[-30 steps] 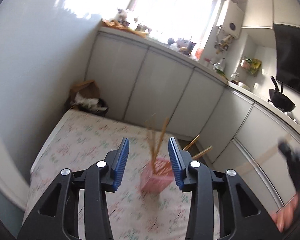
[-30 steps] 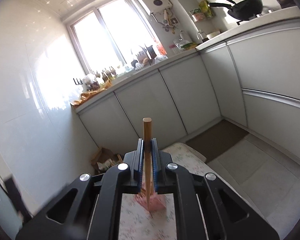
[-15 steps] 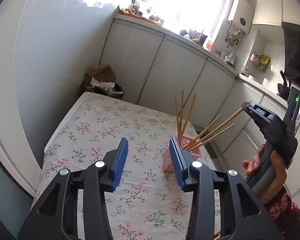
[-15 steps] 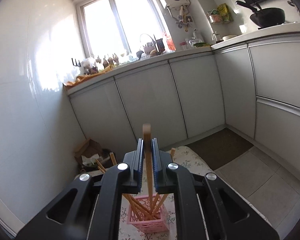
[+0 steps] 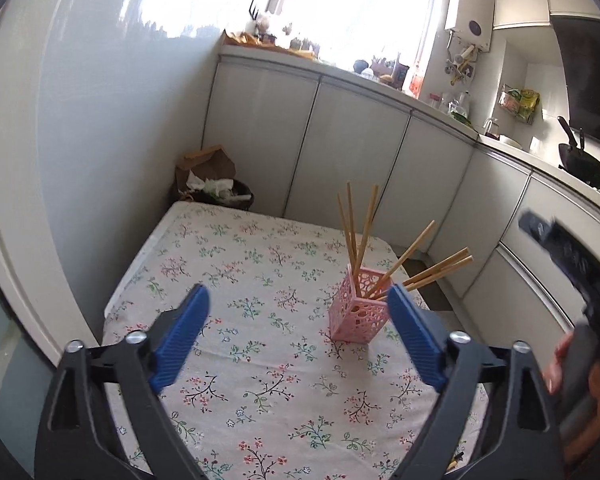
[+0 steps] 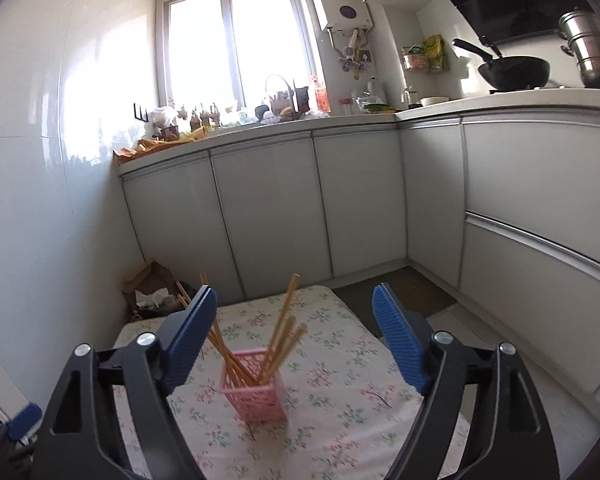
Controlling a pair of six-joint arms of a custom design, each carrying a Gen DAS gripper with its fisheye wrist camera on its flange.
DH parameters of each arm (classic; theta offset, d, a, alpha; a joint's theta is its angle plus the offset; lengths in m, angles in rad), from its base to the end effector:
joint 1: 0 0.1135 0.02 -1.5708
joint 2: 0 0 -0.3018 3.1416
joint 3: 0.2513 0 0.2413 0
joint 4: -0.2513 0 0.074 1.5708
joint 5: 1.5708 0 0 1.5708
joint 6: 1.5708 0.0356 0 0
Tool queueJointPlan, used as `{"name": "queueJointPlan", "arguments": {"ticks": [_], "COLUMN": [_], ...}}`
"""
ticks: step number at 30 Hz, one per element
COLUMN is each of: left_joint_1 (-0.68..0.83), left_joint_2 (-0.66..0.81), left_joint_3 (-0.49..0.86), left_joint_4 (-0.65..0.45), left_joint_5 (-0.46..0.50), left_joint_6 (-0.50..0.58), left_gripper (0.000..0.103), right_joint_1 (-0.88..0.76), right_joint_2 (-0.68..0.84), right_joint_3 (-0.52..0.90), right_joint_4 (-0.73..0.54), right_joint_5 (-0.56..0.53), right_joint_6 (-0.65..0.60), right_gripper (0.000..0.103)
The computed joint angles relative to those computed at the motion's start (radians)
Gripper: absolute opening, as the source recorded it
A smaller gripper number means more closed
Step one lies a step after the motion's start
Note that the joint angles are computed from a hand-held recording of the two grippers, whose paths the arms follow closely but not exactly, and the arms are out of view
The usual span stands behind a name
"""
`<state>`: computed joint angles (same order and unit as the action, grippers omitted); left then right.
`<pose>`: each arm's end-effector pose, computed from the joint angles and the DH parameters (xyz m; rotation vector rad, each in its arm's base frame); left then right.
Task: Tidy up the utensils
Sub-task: 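Move both tools back to the pile and lower the left tool onto it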
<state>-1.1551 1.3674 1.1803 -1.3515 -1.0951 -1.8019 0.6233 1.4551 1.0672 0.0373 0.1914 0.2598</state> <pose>0.1108 -0.1727 0.3343 -0.6696 1.9346 0.0822 0.2691 0.1851 0.3430 -0.2217 1.9235 0.4095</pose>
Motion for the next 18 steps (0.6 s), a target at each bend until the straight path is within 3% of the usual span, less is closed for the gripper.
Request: {"name": "queueJointPlan", "arguments": {"ticks": [6, 12, 16, 18], "left_joint_1": [-0.073, -0.096, -0.084, -0.058], "left_joint_2": [0.102, 0.165, 0.191, 0.197], "left_joint_3": [0.111, 0.181, 0.208, 0.198], "left_joint_4": [-0.099, -0.071, 0.012, 0.111], "left_joint_5": [-0.012, 0.032, 0.092, 0.164], "left_joint_6": [-0.079, 0.011, 0.166, 0.314], "left_gripper": [0.096, 0.096, 0.096, 0.096], "right_joint_1": [-0.012, -0.112, -0.239, -0.337], "right_joint_2": [-0.135, -0.275, -0.368, -0.423], "right_joint_3": [-0.124, -0.241, -0.298, -0.338], "right_joint_4": [-0.085, -0.184, -0.272, -0.321], "right_joint_5": [0.011, -0.051, -0.147, -0.224], "right_joint_6": [-0.013, -0.032, -0.061, -0.096], "right_gripper": [0.097, 0.097, 0.097, 0.097]}}
